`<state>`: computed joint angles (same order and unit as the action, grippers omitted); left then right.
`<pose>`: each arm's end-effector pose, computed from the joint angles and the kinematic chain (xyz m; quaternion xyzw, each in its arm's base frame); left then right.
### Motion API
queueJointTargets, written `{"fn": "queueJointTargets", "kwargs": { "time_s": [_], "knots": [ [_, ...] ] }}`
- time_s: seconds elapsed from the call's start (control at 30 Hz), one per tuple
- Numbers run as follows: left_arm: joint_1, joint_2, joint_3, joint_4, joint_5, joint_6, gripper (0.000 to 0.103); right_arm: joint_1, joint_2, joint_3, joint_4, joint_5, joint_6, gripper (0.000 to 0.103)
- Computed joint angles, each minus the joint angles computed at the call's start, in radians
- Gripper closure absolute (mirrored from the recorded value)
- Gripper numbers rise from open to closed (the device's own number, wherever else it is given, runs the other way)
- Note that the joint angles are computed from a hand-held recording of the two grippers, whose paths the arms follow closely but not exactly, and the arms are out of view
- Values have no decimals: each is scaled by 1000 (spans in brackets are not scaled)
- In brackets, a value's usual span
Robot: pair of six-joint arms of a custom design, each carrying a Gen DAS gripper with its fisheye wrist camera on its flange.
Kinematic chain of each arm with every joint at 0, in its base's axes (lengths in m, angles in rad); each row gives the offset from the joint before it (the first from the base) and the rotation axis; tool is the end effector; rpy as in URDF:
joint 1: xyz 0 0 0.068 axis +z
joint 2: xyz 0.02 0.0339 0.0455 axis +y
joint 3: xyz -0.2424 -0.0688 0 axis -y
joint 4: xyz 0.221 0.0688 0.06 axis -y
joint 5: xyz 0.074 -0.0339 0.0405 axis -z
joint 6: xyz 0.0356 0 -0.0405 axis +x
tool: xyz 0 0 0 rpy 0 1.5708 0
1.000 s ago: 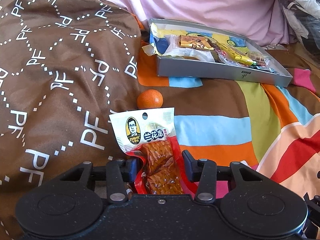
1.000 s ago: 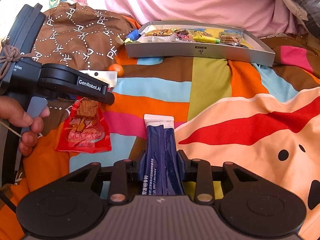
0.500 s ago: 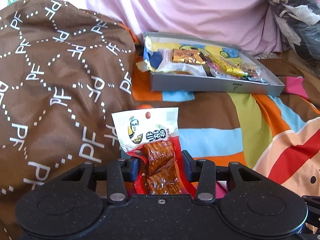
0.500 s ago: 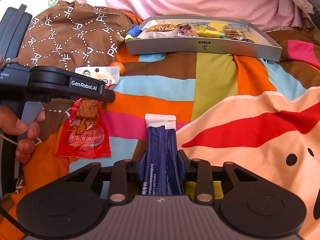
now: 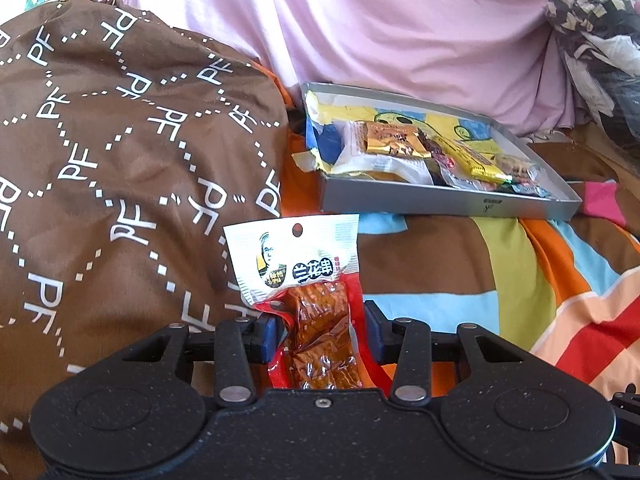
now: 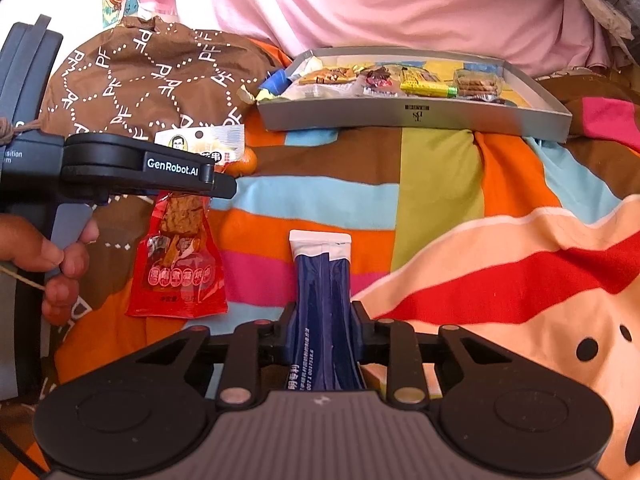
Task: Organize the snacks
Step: 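Lift the red pack and blue packet off the bedspread with both tools, then carry the red pack and blue packet with both tools over the tray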
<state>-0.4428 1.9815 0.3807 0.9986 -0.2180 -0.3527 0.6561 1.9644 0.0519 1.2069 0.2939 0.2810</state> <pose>0.2380 -0.1043 0.0514 -0.0110 0.8811 -0.0905 0.4640 0.1471 0.1002 0.0390 -0.1071 0.8938 0.0687 0.4300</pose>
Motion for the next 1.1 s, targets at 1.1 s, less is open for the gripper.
{"fn": "queueJointTargets", "kwargs": {
  "time_s": [1.1],
  "knots": [
    [129, -10, 70, 17, 158, 13, 59, -101, 36, 179, -25, -61, -136, 74]
  ]
}}
